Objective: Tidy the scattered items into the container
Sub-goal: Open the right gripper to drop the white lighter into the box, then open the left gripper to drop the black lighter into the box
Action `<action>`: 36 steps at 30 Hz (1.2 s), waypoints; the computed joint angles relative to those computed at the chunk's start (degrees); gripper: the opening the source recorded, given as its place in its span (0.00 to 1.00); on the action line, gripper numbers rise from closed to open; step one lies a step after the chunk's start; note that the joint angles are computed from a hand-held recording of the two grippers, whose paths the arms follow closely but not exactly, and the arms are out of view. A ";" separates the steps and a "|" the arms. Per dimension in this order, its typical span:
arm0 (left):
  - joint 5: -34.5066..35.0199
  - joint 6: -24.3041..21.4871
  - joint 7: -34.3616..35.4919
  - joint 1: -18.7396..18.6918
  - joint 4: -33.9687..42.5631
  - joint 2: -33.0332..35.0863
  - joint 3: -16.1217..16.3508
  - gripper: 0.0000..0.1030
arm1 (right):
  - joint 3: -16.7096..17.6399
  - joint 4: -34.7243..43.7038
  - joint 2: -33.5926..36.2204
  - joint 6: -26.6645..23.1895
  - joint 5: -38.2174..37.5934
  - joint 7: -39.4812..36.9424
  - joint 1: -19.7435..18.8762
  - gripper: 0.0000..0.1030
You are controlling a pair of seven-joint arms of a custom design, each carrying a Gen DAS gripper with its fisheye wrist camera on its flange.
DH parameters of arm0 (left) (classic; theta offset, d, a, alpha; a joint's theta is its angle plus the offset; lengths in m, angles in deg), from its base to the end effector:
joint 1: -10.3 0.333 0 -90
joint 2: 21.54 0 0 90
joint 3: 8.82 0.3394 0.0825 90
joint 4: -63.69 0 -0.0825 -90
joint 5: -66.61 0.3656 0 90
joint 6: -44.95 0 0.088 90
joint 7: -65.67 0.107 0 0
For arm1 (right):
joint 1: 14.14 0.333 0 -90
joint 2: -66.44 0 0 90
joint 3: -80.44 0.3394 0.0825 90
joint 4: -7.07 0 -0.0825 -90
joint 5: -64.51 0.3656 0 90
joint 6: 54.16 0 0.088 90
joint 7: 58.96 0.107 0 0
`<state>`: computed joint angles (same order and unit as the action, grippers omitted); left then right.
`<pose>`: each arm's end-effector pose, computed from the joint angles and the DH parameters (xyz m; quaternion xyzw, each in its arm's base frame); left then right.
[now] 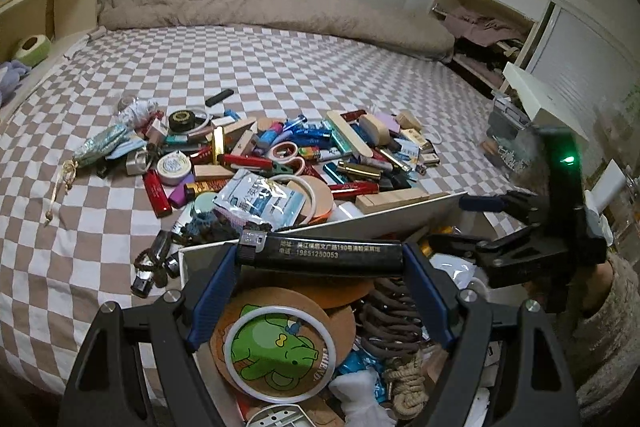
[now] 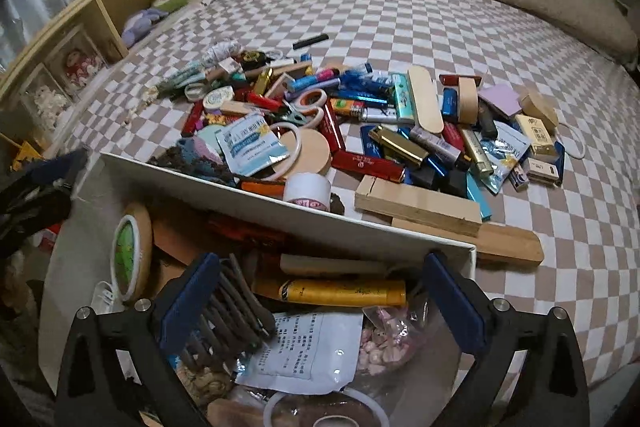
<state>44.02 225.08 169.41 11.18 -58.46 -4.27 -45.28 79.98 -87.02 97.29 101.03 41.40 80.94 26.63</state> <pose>0.5288 -0.3032 0.4076 -0.5213 0.7634 -0.3744 0.0730 0.5396 0.4771 0.3899 -0.7284 0.6222 -0.1299 0.2556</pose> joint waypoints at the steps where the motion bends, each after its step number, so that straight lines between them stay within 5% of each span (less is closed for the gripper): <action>1: 0.41 -1.01 -0.68 -0.82 0.38 -0.01 0.99 0.79 | -0.78 -0.63 -0.61 0.58 -1.00 0.77 0.60 0.98; 15: 12.60 -15.60 -13.18 -17.59 7.86 1.95 19.11 0.79 | -5.19 -5.16 -3.78 6.26 -13.82 8.89 3.61 0.98; 36: 24.61 -25.74 -26.31 -22.03 16.09 6.94 22.88 0.79 | -5.87 -12.36 -6.27 15.63 -16.75 12.36 2.25 0.98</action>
<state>68.63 199.34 143.10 -10.86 -42.37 2.67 -22.41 74.10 -99.38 91.01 116.66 24.65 93.29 28.88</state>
